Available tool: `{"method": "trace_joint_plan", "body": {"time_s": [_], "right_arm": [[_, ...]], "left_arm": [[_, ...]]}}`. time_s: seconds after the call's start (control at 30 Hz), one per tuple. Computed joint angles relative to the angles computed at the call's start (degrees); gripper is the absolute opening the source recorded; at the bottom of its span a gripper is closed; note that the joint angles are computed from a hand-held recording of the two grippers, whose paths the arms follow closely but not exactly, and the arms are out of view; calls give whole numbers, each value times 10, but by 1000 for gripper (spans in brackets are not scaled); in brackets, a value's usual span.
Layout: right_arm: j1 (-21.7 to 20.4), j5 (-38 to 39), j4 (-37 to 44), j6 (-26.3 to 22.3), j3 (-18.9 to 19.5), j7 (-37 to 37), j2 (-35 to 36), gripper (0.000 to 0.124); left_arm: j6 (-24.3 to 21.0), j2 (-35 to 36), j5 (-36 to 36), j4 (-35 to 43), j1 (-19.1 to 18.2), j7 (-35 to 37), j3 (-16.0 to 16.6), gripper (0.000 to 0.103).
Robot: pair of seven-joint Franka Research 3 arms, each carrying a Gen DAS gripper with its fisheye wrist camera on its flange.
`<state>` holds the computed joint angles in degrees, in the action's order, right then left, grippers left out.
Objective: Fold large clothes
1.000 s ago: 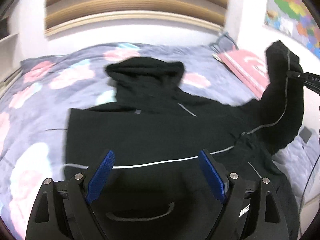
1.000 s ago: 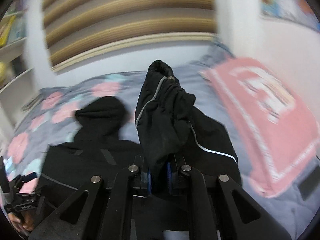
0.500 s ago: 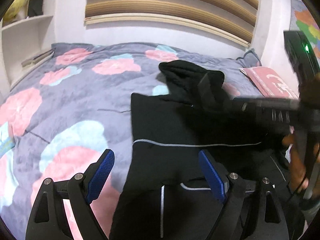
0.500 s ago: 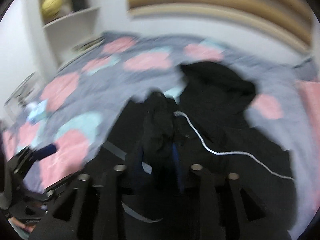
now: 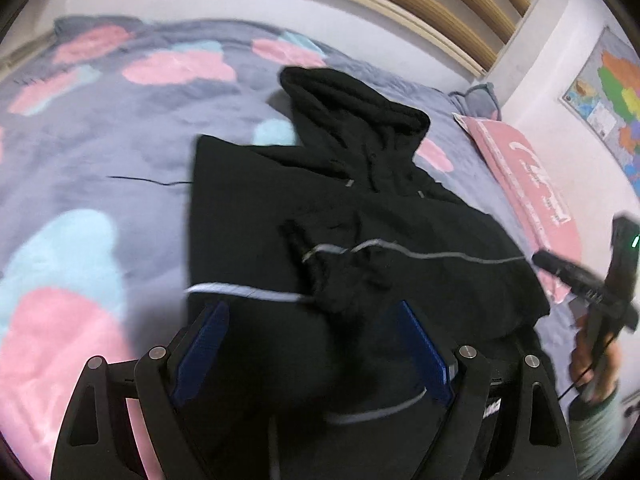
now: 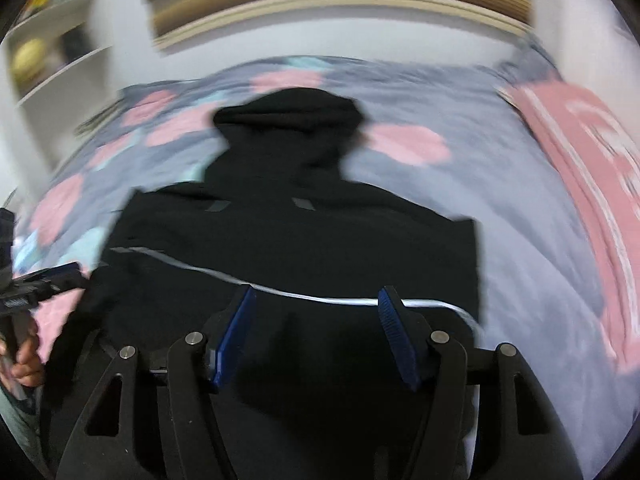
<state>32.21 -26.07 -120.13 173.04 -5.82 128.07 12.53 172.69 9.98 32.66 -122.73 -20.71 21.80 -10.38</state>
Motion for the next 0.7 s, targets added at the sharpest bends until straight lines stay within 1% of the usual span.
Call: {"method": "trace_joint_plan", "body": {"time_s": [0.03,0.07,0.1,0.13,0.17,0.2,0.23,0.27,0.3,0.33,0.37,0.4,0.43,0.47,0.5,0.53,0.57,0.6,0.63,0.67,0.7], "right_arm": [[7,-16,-4,-4,-17,19,1,66],[3,-17,-5,-7,-20,24,6,66],[-13,1,-3,-10,-8,7,13,66],[-22,15,-3,-10,-2,-4,21,66],[-23,20,-5,-11,-2,-11,24,66],[-20,20,-3,-14,-6,-14,31,66],[-3,1,-1,-17,-25,-1,37,66],[11,-16,1,-19,-39,11,40,67],[28,-41,5,-26,-54,25,43,69],[46,-73,10,-37,-71,44,45,69],[49,-89,18,-43,-72,56,51,69],[44,-94,18,-47,-66,58,47,69],[29,-83,12,-38,-52,52,41,69],[15,-69,8,-30,-39,45,35,69],[-9,-35,-3,-11,-16,26,26,70],[-31,2,-14,9,5,5,18,70],[-32,20,-19,17,8,-3,12,70],[-40,43,-22,27,16,-17,9,70],[-44,64,-20,27,24,-35,10,70],[-41,77,-13,19,25,-46,16,70],[-30,81,-5,10,16,-47,21,70]], "left_arm": [[1,15,-27,13,12,24,-13,87],[-1,32,-56,28,24,51,-28,87],[-15,56,-88,52,34,77,-42,87],[-24,73,-106,70,35,90,-46,86],[-24,84,-119,80,36,101,-47,83],[-21,100,-136,92,42,120,-56,77],[-24,113,-147,105,42,132,-59,53],[-29,126,-169,117,51,157,-72,34],[-30,129,-177,122,43,162,-66,33],[-35,126,-144,126,18,132,-40,29],[-34,116,-124,124,-16,117,-5,26],[-27,104,-100,116,-34,99,16,26],[-17,90,-72,107,-52,73,38,25],[6,64,-26,86,-80,24,73,25],[20,46,7,72,-89,-10,90,25],[30,28,51,59,-106,-55,115,25],[36,8,105,45,-121,-106,139,25],[40,-9,123,29,-118,-120,144,25],[42,-17,110,17,-102,-107,130,25],[43,-23,72,2,-77,-71,106,26],[36,-24,4,-14,-42,-13,67,26]]}}
